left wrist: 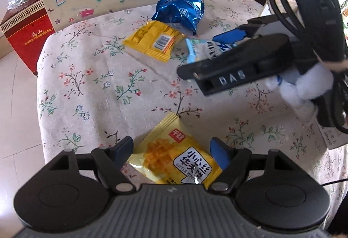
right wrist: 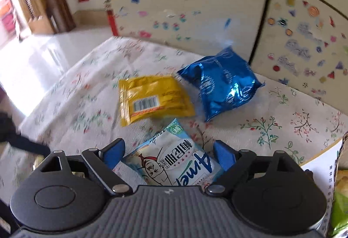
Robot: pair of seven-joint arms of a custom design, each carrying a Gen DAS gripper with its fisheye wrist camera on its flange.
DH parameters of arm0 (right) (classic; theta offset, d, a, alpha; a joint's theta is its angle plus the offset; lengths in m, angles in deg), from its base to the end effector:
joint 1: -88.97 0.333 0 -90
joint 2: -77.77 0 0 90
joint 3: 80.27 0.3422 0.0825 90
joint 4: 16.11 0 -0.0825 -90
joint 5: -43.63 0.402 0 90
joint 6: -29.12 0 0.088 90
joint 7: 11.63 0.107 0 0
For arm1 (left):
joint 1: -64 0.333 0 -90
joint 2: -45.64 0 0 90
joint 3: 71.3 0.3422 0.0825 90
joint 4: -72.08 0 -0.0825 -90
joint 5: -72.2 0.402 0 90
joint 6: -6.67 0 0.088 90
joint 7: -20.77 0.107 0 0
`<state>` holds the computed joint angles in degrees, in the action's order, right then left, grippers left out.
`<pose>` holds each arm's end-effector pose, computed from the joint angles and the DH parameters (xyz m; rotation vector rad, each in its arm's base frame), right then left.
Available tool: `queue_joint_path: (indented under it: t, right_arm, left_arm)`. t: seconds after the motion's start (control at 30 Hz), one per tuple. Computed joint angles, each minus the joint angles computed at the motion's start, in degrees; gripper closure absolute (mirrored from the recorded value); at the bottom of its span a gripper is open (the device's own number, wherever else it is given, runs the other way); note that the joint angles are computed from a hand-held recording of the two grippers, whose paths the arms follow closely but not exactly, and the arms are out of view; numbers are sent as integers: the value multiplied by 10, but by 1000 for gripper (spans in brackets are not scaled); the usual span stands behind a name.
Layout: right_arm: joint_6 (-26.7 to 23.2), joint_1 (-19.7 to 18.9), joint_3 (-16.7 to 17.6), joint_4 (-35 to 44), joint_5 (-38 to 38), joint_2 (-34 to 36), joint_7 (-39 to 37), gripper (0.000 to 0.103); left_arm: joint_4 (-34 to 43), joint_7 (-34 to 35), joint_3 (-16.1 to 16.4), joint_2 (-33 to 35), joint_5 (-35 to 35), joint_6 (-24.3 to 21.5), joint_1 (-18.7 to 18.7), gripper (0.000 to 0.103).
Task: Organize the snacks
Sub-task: 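Grasp the white Amerio packet with the right tool while the left tool grasps the yellow waffle packet, then release the white packet into the box with the right tool while the left tool holds the waffle packet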
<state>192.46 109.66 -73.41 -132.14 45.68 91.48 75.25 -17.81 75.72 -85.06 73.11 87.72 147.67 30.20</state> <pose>0.5841 0.2975 0.4129 -2.2287 1.3339 -0.3733 0.5270 -0.5314 0.4326 -1.6941 2.4015 -0.6277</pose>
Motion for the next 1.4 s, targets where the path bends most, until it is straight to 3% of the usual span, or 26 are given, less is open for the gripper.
queue_joint_path:
  t: [0.07, 0.23, 0.33, 0.47, 0.53, 0.7, 0.73, 0.93, 1.0, 1.13, 1.17, 1.23, 1.37, 1.4]
  right_arm:
    - [-4, 10, -10, -5, -25, -5, 11, 11]
    - [-25, -1, -1, -14, 8, -21, 23, 5]
    - [-38, 0, -2, -28, 15, -36, 38, 3]
    - [-34, 31, -35, -53, -97, -58, 162, 24]
    - [-44, 32, -35, -61, -124, -70, 201, 42]
    - [-80, 9, 1, -89, 13, -110, 126, 43]
    - [-84, 11, 3, -93, 12, -116, 127, 43]
    - [-95, 21, 5, -113, -109, -135, 248, 39]
    - [-85, 22, 6, -117, -117, -133, 255, 32]
    - [-99, 26, 7, -109, -162, -127, 267, 32]
    - [-99, 27, 7, -108, -170, -127, 273, 33]
    - [-103, 28, 6, -106, -183, -126, 284, 44]
    - [-109, 27, 6, -108, -167, -133, 286, 46]
    - [-112, 27, 6, -108, -174, -135, 296, 46]
  left_arm:
    - [-9, -6, 0, -5, -2, 6, 1, 22]
    - [-25, -12, -9, -11, -30, 38, 12, 19]
    - [-18, -13, 2, -7, -2, 30, -4, 19]
    - [-16, -26, 23, -7, 73, 7, -34, 21]
    - [-25, -36, 20, -13, 77, 12, -31, 22]
    - [-46, -80, 21, -31, 81, 15, -21, 30]
    - [-51, -83, 17, -34, 75, 20, -15, 31]
    - [-77, -93, 2, -51, 55, 40, -2, 24]
    - [-74, -94, 4, -49, 64, 34, -7, 22]
    - [-65, -84, 4, -43, 86, 14, -18, 17]
    - [-63, -84, 5, -41, 94, 9, -23, 18]
    - [-65, -88, 9, -41, 112, 12, -30, 23]
    - [-76, -81, 4, -48, 108, 36, -22, 42]
    - [-78, -84, 4, -50, 105, 42, -21, 43]
